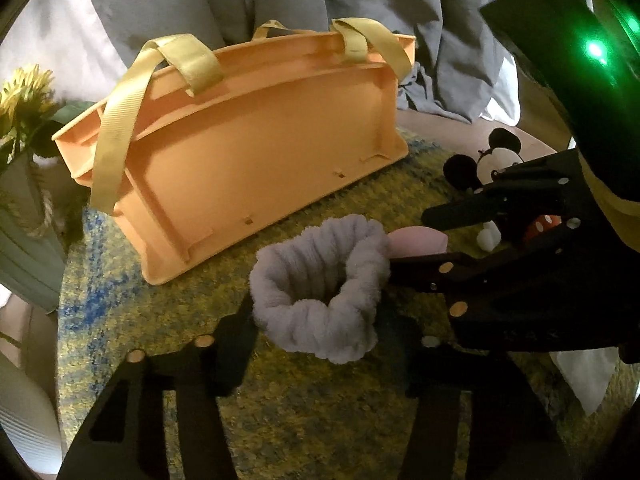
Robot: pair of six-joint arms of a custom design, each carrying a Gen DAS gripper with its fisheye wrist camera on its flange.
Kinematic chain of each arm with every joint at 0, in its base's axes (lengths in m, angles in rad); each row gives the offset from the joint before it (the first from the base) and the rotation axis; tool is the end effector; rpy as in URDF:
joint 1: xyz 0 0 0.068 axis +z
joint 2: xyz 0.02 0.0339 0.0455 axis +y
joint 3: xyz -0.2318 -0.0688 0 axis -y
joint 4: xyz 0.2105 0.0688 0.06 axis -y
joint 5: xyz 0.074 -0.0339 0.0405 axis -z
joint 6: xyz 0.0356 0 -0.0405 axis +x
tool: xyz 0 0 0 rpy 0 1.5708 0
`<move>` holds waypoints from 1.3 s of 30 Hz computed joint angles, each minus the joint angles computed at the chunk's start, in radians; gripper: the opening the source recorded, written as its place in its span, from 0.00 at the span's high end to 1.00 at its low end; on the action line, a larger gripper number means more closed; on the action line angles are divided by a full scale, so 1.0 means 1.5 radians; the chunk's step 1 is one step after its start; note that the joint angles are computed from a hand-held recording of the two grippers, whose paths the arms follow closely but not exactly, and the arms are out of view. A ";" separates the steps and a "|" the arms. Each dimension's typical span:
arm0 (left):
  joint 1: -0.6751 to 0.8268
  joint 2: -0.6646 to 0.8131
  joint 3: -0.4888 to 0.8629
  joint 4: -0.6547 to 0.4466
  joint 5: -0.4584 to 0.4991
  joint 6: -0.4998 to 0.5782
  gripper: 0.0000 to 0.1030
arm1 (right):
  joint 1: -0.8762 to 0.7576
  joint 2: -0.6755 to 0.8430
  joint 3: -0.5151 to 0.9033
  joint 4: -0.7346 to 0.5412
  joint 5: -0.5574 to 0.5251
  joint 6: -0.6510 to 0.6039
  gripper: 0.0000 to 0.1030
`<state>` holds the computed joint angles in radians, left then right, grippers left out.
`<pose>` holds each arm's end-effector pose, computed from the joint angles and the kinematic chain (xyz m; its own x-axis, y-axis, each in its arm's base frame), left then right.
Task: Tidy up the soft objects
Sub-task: 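Grasp the grey fuzzy headband with the left tool while the right tool grasps the pink sponge, then carry the headband and pink sponge with both tools over the orange crate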
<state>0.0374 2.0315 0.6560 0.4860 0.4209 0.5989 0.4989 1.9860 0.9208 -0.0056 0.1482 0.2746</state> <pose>0.2902 -0.0037 0.0436 -0.5154 0.4956 -0.6991 0.6218 0.7777 0.0929 0.2838 0.1486 0.0747 -0.8532 -0.1595 -0.4966 -0.1867 0.9824 0.0053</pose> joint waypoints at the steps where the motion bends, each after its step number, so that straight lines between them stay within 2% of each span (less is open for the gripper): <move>1: -0.001 -0.002 -0.003 0.005 -0.005 -0.002 0.55 | -0.002 0.001 0.001 0.000 -0.009 -0.001 0.54; 3: 0.003 -0.006 0.001 -0.008 -0.003 -0.007 0.61 | -0.002 0.004 0.001 0.004 -0.019 -0.002 0.62; 8: 0.014 -0.017 0.000 -0.020 -0.001 -0.034 0.66 | 0.011 -0.002 -0.008 0.013 -0.012 0.008 0.63; 22: 0.044 -0.145 -0.061 -0.040 0.021 -0.102 0.66 | 0.023 -0.147 -0.090 0.013 0.022 0.066 0.63; 33: 0.090 -0.294 -0.090 -0.090 0.076 -0.142 0.66 | 0.053 -0.248 -0.106 0.003 0.069 0.100 0.63; 39: 0.100 -0.355 -0.098 -0.090 0.096 -0.161 0.66 | 0.072 -0.291 -0.105 0.006 0.105 0.111 0.63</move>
